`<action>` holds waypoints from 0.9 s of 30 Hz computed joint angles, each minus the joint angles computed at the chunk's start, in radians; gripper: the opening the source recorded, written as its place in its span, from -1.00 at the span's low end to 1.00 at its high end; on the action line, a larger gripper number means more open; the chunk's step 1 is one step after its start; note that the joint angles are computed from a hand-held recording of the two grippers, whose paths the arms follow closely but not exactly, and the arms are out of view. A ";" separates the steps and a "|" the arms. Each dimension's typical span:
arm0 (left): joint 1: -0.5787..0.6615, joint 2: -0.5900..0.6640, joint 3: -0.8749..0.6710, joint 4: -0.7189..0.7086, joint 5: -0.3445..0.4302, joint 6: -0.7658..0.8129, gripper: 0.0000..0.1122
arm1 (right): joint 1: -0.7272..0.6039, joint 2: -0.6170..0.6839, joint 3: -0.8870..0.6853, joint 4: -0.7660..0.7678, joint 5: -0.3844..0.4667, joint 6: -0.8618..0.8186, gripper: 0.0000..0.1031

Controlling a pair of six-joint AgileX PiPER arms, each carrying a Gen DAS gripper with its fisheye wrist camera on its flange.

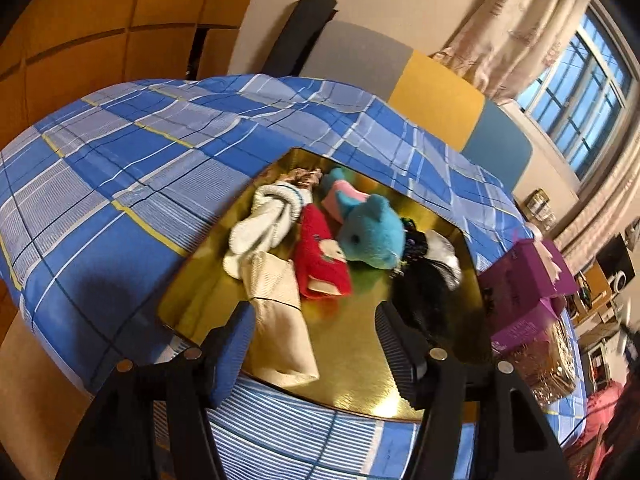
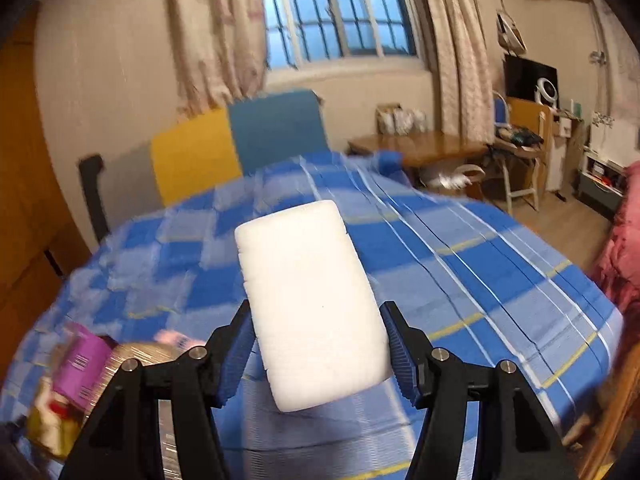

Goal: Organize soft objects
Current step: 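Lift the mesh bundle toward the gold tray with the left tool while right holds sponge, then lower the mesh bundle into the gold tray and open the left tool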

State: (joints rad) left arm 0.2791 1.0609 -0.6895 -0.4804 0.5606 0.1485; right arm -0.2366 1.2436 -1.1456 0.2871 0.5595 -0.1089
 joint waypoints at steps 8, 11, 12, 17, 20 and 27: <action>0.042 -0.079 0.040 -0.120 0.051 0.146 0.12 | 0.449 -0.047 -0.106 -0.306 -0.001 0.331 0.23; 0.060 -0.113 0.053 -0.122 0.063 0.170 0.12 | 0.685 -0.001 -0.157 -0.505 0.018 0.499 0.23; 0.071 -0.123 0.057 -0.127 0.071 0.181 0.12 | 0.739 0.016 -0.169 -0.548 0.025 0.533 0.24; 0.183 -0.148 0.076 -0.220 0.142 0.300 0.12 | 0.985 0.173 -0.260 -0.667 0.071 0.635 0.24; 0.265 -0.157 0.088 -0.274 0.190 0.371 0.12 | 1.070 0.302 -0.335 -0.643 0.115 0.603 0.24; 0.474 -0.155 0.104 -0.367 0.312 0.520 0.12 | 1.130 0.548 -0.481 -0.531 0.196 0.493 0.24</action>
State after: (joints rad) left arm 0.7530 0.9064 -0.5854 -0.8472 0.8724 0.6683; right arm 0.8930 1.7916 -1.6262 -0.2438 0.7550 0.3842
